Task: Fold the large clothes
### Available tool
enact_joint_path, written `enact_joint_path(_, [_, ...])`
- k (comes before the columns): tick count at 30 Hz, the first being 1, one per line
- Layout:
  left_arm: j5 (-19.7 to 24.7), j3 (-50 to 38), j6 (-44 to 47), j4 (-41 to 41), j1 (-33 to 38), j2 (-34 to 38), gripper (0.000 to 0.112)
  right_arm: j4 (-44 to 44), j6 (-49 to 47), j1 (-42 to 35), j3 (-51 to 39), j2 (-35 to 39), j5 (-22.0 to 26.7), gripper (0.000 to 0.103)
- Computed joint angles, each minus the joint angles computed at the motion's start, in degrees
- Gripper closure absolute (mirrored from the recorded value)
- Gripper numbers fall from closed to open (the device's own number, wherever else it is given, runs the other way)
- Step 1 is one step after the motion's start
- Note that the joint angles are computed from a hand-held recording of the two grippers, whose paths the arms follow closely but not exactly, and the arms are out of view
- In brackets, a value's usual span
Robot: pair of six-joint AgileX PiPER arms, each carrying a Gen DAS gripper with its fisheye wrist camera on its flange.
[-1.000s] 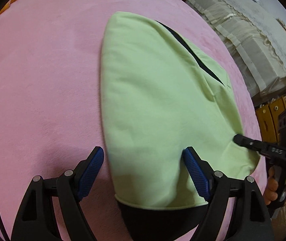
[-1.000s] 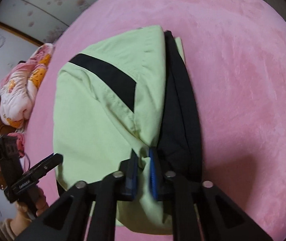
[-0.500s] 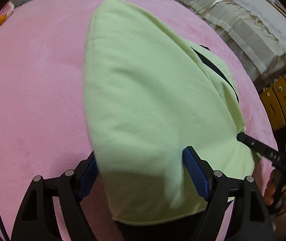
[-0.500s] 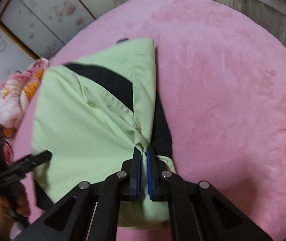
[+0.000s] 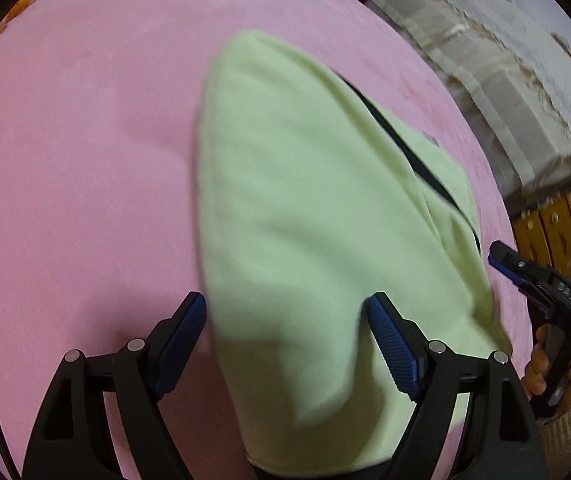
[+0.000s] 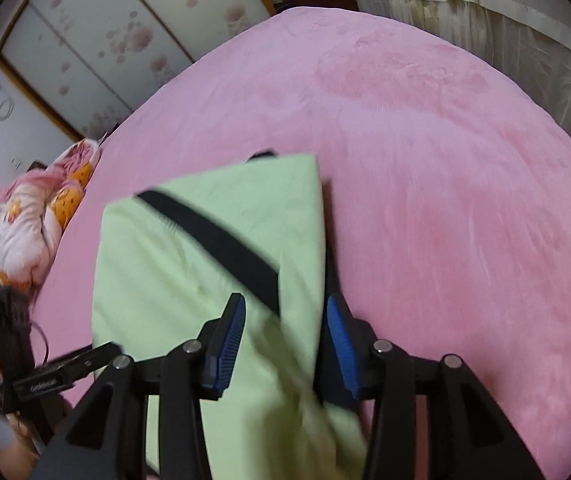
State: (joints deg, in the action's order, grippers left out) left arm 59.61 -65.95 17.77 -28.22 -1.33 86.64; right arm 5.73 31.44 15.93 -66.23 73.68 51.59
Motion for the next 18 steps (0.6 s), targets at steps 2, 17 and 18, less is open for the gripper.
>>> enact_joint_path(2, [0.04,-2.03,0.25,-1.11,1.14,1.75,0.031,1.58,-2.4,-1.91,-1.82,3.39,-0.69,0.06])
enact_joint_path(17, [-8.05,-3.09,-1.68,1.43,-1.79,5.55,0.044,-3.26,-3.17,-3.11,-2.57,10.52,-1.6,0.101])
enact_joint_path(18, [-8.21,-3.3,-2.63,1.63,-2.11,5.68,0.044,-3.67,-2.82,-2.87,-2.61,10.26,-1.59,0.1])
